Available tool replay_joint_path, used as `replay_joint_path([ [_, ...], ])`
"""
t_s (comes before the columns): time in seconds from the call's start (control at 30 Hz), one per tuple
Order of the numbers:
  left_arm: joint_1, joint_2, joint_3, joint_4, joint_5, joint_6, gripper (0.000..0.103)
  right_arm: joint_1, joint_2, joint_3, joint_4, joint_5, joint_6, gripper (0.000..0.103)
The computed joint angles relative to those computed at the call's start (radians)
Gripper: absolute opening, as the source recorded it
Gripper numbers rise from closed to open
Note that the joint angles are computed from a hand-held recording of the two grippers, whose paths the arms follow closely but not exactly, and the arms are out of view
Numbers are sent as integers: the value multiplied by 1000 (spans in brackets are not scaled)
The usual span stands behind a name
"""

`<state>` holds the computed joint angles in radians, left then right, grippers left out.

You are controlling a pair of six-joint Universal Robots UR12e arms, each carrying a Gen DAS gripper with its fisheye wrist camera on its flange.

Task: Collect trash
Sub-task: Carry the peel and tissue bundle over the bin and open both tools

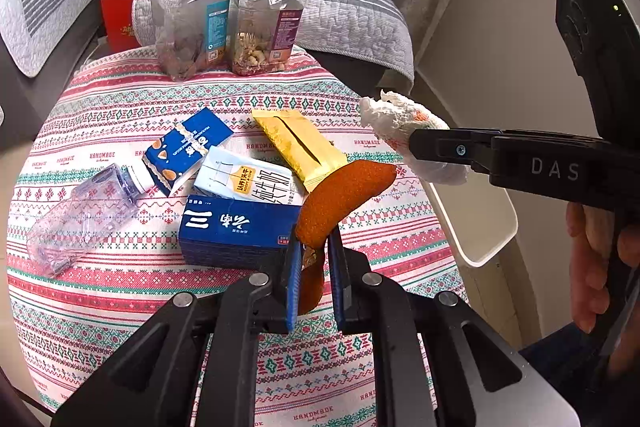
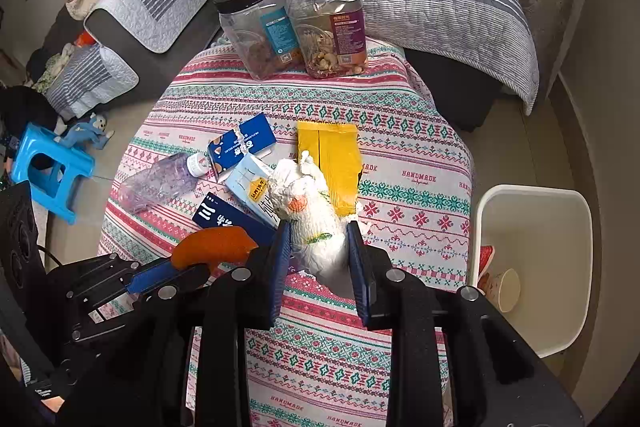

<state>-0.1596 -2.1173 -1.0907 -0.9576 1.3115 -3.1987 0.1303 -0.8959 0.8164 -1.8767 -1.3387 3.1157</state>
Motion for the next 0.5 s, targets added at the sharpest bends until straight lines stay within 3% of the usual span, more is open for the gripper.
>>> replay_joint_path([
  [0.17, -28, -17, 31, 28, 13, -15, 13, -23, -43, 62, -52, 5, 14, 27],
  [0.5, -82, -84, 132, -7, 34, -28, 13, -74, -108, 158, -113, 8, 49, 27],
])
